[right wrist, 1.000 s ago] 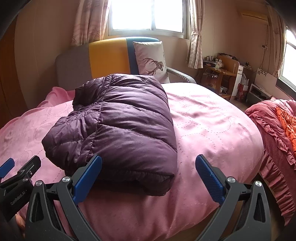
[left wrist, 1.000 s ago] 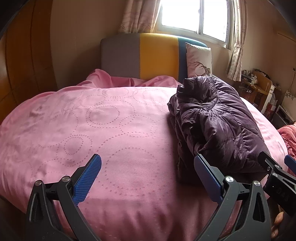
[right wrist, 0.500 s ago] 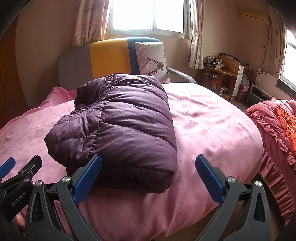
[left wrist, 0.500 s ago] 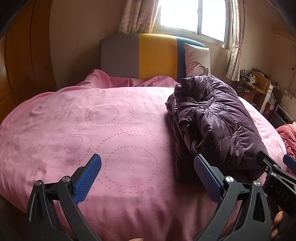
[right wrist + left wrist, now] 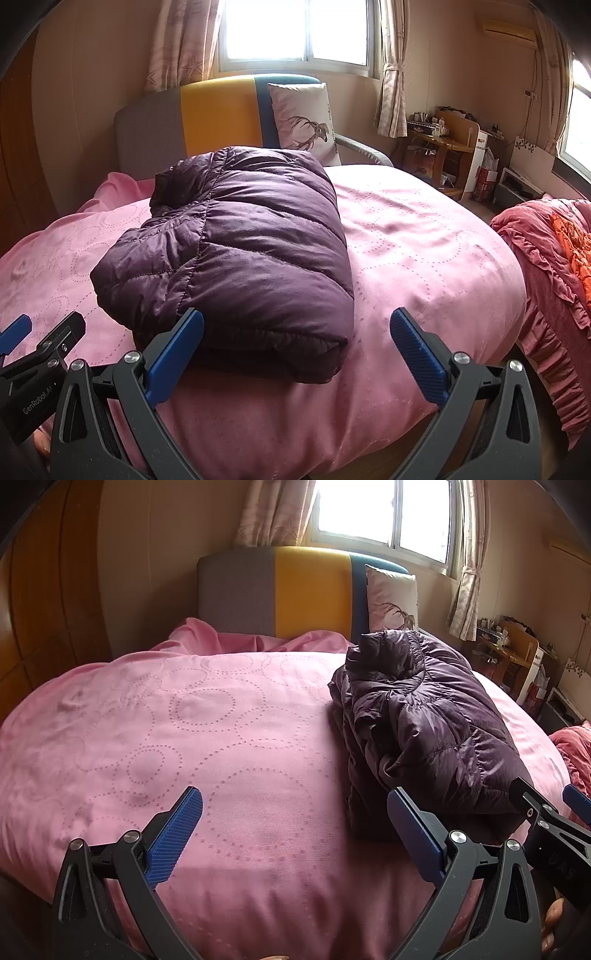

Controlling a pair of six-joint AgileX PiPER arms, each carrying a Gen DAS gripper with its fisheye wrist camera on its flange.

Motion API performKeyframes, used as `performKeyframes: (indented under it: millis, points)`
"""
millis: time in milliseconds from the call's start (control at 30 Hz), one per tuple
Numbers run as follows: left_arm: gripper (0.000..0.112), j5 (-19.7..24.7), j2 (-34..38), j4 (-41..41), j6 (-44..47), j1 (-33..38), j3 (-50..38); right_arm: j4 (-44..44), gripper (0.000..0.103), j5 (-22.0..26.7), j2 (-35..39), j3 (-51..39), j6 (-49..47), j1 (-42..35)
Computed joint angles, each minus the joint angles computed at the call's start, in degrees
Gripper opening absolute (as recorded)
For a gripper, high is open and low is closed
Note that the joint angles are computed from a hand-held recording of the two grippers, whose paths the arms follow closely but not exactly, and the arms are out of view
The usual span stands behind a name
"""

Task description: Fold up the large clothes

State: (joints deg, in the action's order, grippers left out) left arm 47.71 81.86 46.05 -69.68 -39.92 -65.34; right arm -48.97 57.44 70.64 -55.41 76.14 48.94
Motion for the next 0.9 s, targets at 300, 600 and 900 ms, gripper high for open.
performKeyframes:
  millis: [300,600,900]
  points:
    - [0.099,0.43,-0.39,0.62,-0.56,-0.72,0.18,-0.12,0.101,0.01,-0.43,0.21,-0.15,0.23]
    - [0.099,0.3,-0.76,0.94,-0.3,-0.58,0.4,-0.25,0.101,0.36,-0.35,0.13,0.24,0.66]
    - [0.099,1.11,-1.11,2.33,-1.29,-1.48,0.9,-0.04,0.101,0.15,-0.48,0.38,0.07,0.67]
